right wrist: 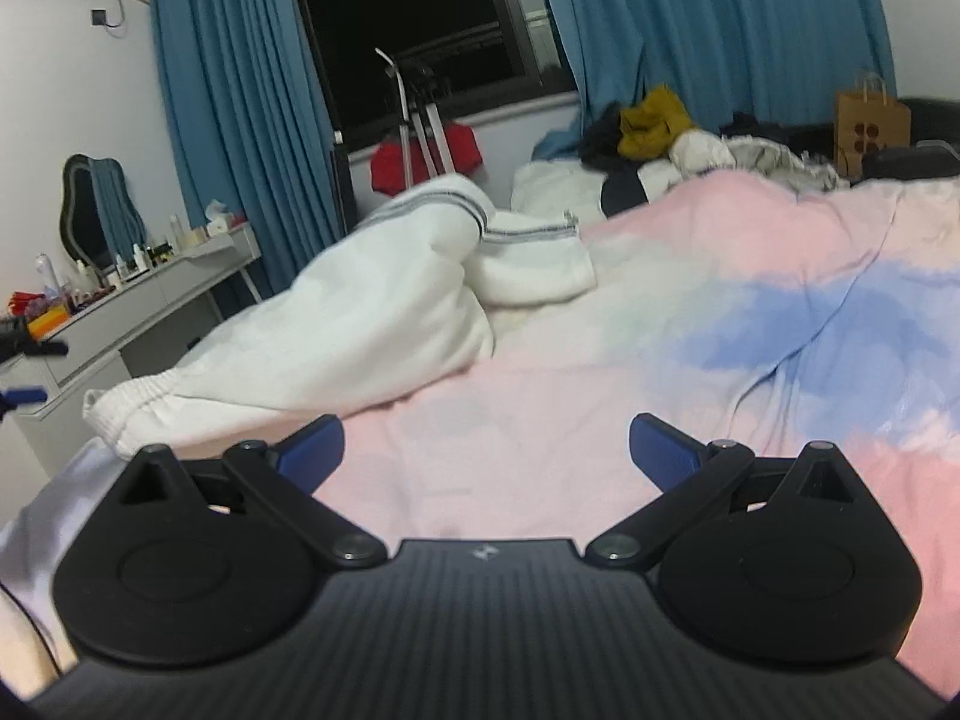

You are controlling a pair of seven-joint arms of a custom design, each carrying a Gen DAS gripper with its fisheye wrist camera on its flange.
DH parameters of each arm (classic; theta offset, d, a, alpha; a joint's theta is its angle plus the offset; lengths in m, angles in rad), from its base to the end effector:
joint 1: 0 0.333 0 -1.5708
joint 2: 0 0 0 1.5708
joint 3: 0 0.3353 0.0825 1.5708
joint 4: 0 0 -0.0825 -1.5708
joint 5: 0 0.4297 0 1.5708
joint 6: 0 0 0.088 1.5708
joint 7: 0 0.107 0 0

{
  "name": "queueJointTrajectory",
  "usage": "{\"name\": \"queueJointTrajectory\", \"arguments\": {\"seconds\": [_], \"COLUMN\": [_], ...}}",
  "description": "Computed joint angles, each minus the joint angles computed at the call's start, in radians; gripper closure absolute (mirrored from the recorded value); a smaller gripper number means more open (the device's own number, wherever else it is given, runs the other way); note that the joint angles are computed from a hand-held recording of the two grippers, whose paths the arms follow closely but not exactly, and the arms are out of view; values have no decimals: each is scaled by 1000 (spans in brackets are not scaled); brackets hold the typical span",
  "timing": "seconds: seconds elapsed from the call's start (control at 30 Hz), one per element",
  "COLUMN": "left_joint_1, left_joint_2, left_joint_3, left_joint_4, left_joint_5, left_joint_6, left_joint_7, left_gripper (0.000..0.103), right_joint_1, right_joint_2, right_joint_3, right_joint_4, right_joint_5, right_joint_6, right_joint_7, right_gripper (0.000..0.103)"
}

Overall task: Fold clothes
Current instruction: 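Lift the cuff with the left gripper and drag the leg across the bed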

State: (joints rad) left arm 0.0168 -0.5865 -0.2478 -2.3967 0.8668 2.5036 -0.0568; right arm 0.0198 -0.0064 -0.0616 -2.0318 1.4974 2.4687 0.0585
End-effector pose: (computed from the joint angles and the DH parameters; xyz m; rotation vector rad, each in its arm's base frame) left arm 0.4432 -0.1281 0.5980 -2.0838 0.7959 -0.8569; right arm 0.6265 -0.0284 0.4936 -1.6510 1.1002 -0.3733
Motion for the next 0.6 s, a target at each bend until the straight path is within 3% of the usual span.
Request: {"name": "queueJointTrajectory", "arguments": {"seconds": [0.2,0.3,0.4,0.43,0.5,0.6], "left_joint_1": [1,-1,5,6,34,21], "left_joint_2": [342,511,656,689,747,774], "left_joint_3": [95,134,153,154,145,152], "left_joint_4": [270,425,562,596,637,656], "left_joint_5": [-94,-215,-418,-436,-568,-543], "left_joint_6": [120,137,113,98,143,174], "left_joint_7": [196,304,460,459,520,476], "left_gripper": [24,24,25,25,27,34], "right_joint_1": [15,19,20,18,16,9], "right_joint_2": [43,74,105,113,129,144], "right_joint_3": [21,31,43,46,52,58], "right_joint_4": [17,36,60,66,78,91], "right_joint_5": [-40,-86,-118,-130,-154,-167], "right_joint_6": [30,30,25,19,7,-7], "right_joint_7": [2,47,65,69,78,90], "right_gripper": [0,0,0,0,0,0]}}
